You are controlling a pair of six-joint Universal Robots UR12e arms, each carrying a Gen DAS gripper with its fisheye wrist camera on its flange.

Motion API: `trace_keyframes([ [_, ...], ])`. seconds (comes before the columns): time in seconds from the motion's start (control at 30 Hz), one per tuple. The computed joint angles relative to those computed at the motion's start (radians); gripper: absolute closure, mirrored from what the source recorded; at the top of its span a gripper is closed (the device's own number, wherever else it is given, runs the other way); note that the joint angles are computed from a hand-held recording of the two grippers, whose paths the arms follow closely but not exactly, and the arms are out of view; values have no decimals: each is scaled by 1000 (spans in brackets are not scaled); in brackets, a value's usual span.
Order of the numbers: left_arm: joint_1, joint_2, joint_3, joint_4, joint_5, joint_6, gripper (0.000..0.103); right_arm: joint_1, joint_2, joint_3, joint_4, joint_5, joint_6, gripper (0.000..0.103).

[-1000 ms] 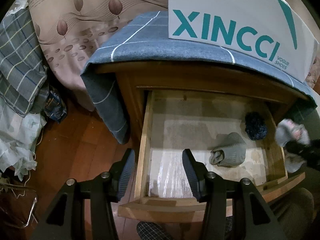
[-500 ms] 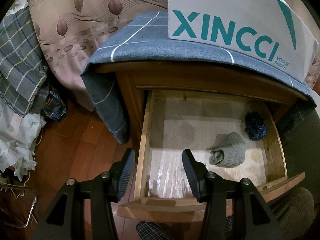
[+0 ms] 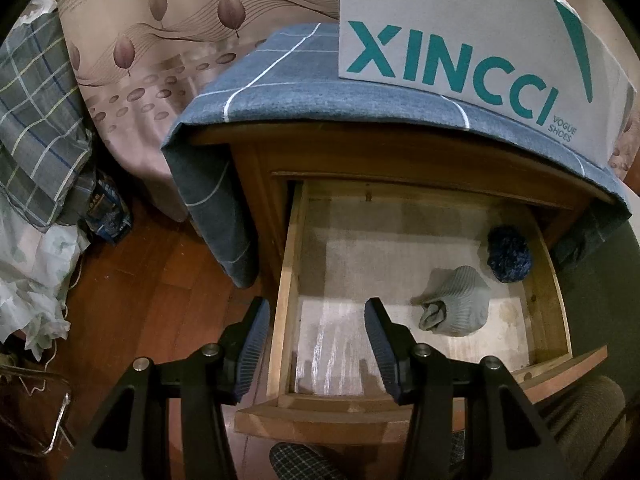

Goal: Take underwear out of drawer
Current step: 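Lift the floral light blue underwear to the shoe box with the right gripper, then lower the floral underwear into the box and open the right gripper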

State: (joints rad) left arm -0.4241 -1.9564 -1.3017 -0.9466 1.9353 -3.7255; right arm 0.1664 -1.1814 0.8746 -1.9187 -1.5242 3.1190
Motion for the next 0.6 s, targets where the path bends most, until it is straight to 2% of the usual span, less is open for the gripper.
trace_keyframes([
  [0.17,3,3,-6,9,-7,-3,52,14,83,-116,40,-73,-4,76],
  [0.33,6,7,-12,20,-20,-8,52,19,139,-189,84,-127,8,75],
  [0.43,8,8,-16,27,-28,-13,52,16,156,-208,120,-151,26,75],
  [0.6,9,9,-17,36,-37,-16,52,10,158,-184,144,-194,37,75],
])
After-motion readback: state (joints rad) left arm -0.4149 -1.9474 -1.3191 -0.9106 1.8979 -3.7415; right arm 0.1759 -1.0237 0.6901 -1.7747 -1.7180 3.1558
